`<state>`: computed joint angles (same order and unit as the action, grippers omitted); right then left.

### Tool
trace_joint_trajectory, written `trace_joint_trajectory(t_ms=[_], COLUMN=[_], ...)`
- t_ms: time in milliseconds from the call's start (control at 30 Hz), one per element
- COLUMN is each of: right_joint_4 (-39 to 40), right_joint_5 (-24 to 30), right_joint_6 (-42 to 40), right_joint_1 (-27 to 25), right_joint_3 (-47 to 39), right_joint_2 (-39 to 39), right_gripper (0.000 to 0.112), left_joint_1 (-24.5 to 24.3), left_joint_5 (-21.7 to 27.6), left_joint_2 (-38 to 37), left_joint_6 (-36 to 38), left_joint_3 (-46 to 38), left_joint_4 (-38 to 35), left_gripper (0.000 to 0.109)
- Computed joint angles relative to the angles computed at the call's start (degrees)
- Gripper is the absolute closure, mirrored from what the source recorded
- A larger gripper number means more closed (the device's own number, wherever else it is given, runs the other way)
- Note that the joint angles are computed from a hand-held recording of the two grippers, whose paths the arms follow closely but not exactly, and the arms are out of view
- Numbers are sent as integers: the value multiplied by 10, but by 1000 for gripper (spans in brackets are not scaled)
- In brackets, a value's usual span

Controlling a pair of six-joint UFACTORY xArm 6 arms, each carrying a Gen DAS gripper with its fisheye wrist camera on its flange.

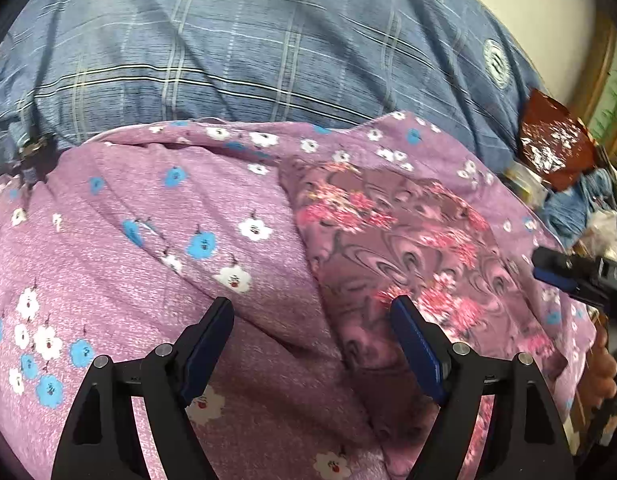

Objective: Fold small clothes

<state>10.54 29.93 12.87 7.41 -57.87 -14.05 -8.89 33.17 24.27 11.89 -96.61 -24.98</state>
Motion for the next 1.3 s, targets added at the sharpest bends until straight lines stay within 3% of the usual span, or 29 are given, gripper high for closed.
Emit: trace_joint_trajectory(t_ms=[100,233,333,533,667,800,1033,1300], right_joint_4=[-27,7,109,278,343,285,73,-144], right_joint_5=[5,21,45,93,112,91,30,16], right_joint_6=[2,-39,-119,-222,-259,-226,-87,64], right_joint_1=[0,-9,-31,-70,-79,-57,-4,25], right_joint_3=[0,-3,-11,-35,-46,-52,-40,-40], right_joint_2=[-1,8,25,62,77,79,68,64], right_gripper=[52,52,51,49,48,48,47,47], left_joint_1=[-6,-7,0,11,8,-2,-16,-18], left_joint_5=[-3,18,53,115,117,96,69,55], left_joint_2=[4,13,24,50,67,73,61,45], left_joint_6=[-27,-10,30,82,81,55,48,65], left_joint_3=[-1,-18,-38,-79,-96,-99,-78,-53], left_joint_4=[34,2,-69,-133,-149,-118,-76,-77], left_gripper=[28,28,28,28,28,28,28,28])
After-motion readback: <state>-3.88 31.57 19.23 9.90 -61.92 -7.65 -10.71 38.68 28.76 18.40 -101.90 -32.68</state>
